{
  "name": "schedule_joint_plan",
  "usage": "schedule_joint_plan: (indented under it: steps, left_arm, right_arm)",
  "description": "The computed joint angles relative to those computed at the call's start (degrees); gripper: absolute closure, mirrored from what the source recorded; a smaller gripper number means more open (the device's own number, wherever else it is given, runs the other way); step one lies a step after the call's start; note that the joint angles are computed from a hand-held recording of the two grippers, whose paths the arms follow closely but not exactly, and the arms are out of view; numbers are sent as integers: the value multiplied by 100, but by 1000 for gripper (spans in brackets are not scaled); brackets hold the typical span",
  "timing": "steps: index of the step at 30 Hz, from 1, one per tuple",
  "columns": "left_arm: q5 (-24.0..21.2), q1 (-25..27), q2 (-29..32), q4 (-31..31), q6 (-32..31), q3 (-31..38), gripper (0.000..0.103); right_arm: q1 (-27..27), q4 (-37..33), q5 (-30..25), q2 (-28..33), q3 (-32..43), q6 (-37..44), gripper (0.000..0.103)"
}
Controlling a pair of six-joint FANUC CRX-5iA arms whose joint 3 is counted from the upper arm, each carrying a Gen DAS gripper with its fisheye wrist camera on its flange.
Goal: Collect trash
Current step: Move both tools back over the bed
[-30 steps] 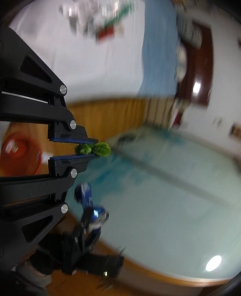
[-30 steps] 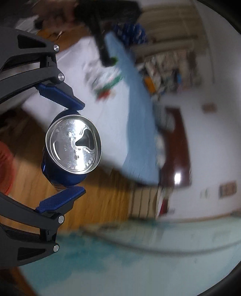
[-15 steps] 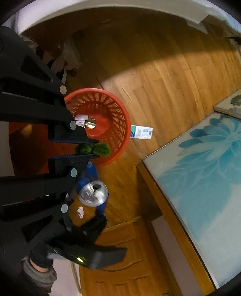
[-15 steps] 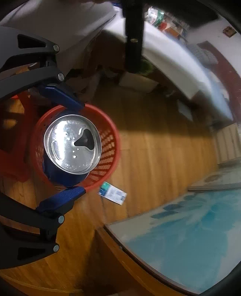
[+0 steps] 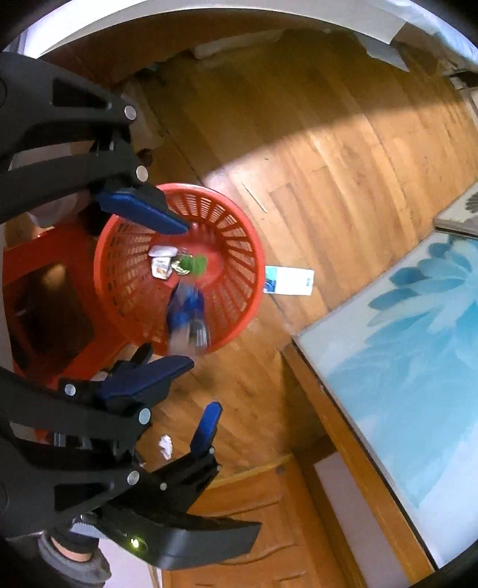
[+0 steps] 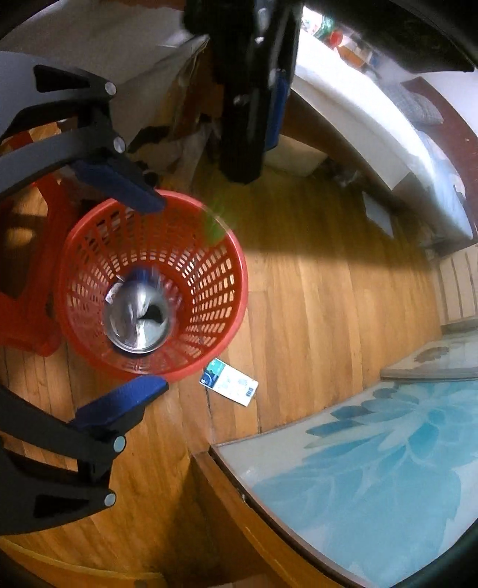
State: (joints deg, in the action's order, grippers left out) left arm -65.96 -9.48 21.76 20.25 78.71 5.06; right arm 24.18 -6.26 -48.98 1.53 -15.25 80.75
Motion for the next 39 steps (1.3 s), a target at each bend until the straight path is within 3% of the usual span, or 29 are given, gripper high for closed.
schedule_joint_plan:
  steps: [7, 12, 17, 20, 26, 29, 34, 39]
  left_arm:
    - [416, 141, -451, 152, -27, -354, 35]
    - [1041, 500, -1387, 262, -296, -897, 35]
    - [1841, 1482, -2855, 271, -475, -1798, 35]
    - [2180, 2522, -3886, 531, -780, -2565, 35]
    - [2198, 4576, -5167, 1599, -1642, -3798, 35]
    - [2146, 5313, -5554, 2124, -2018, -4299, 35]
    - [1961, 5871, -5797, 2438, -2274, -4575, 35]
    - [1895, 6072, -5908, 2451, -2401, -4661, 35]
  right_arm:
    - [112, 192, 60, -145, 46, -160, 12]
    - [254, 317, 164, -305, 271, -239, 12]
    - [769, 450, 464, -300, 785, -182, 12]
    - [1232, 560, 708, -202, 1114, -154, 12]
    - [2174, 465, 1009, 132, 1844, -92, 11]
    - [2622, 437, 1139, 260, 2067, -175, 11]
    - [3232, 691, 1351, 305, 2043, -473, 11]
    - [3677, 1270, 1457, 287, 1719, -791, 11]
